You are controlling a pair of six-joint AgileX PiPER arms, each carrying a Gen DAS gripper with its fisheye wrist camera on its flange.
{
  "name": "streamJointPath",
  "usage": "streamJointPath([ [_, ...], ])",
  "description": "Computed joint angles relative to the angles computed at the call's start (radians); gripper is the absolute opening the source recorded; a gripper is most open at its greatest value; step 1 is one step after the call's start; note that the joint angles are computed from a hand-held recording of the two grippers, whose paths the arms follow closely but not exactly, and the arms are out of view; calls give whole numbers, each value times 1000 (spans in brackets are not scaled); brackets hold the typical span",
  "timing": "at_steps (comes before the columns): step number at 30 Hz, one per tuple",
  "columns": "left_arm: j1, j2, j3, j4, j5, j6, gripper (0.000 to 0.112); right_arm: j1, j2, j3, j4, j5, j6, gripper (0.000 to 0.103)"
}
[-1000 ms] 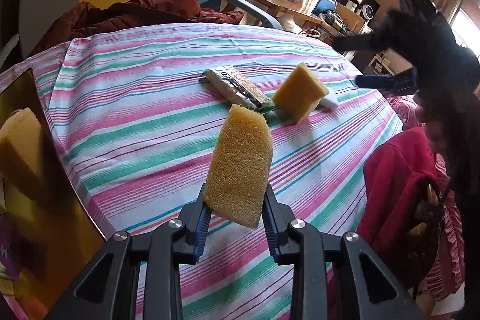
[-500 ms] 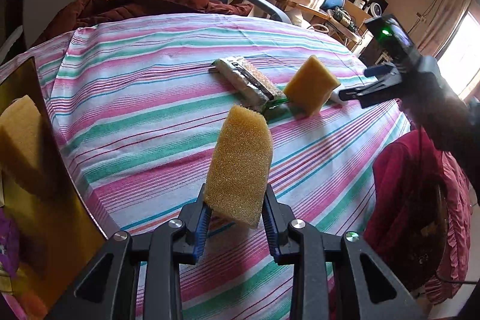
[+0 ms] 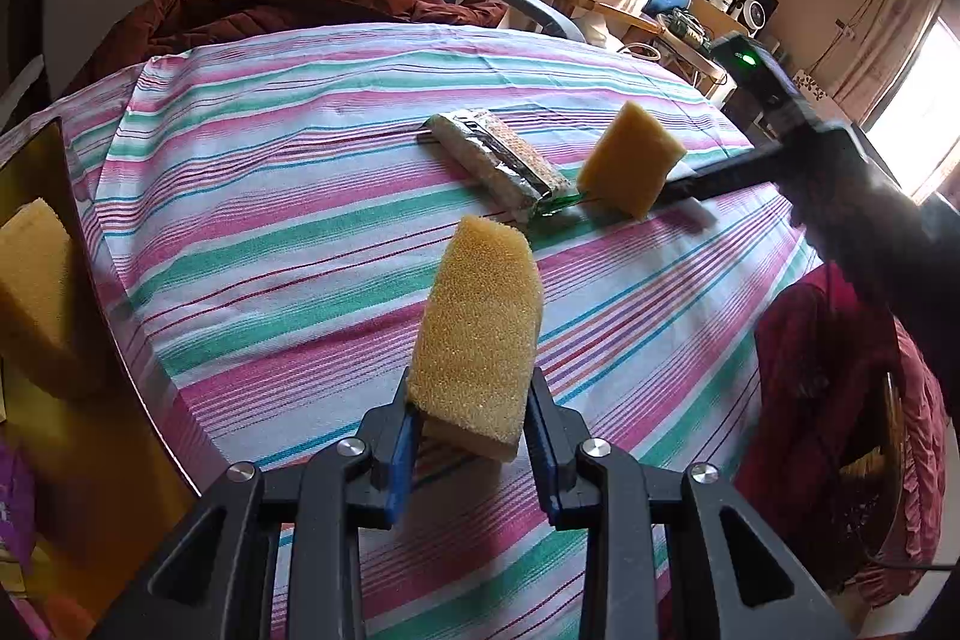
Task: Organize objects
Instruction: 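Grasp a yellow sponge with the left tool while the right grasps the white eraser, then carry the yellow sponge and white eraser into the gold tray and release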
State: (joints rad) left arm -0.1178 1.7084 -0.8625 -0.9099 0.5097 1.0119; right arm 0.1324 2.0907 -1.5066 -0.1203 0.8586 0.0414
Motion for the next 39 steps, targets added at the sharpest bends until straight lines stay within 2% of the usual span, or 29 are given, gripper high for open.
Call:
streamJointPath([
  [5, 8, -48, 22, -17, -2, 21, 32, 0, -155, 159, -84, -66, 168, 71],
  [11, 26, -154, 61, -24, -37, 26, 32, 26, -320, 220, -253, -65, 404, 71],
  [16, 41, -239, 94, -2, -77, 10, 32, 150, -448, 301, -331, -120, 604, 72],
  [19, 72, -269, 101, 13, -73, -4, 32, 233, -496, 324, -368, -157, 703, 72],
  [24, 133, -315, 118, 22, -65, 2, 32, 369, -460, 293, -351, -212, 768, 73],
  [29, 200, -341, 133, 9, -48, 23, 32, 485, -370, 239, -298, -280, 791, 74],
  [35, 328, -346, 142, -55, 13, 109, 32, 560, -254, 182, -139, -368, 704, 74],
  [39, 462, -338, 133, -97, 84, 170, 32, 601, -191, 112, -18, -372, 605, 74],
])
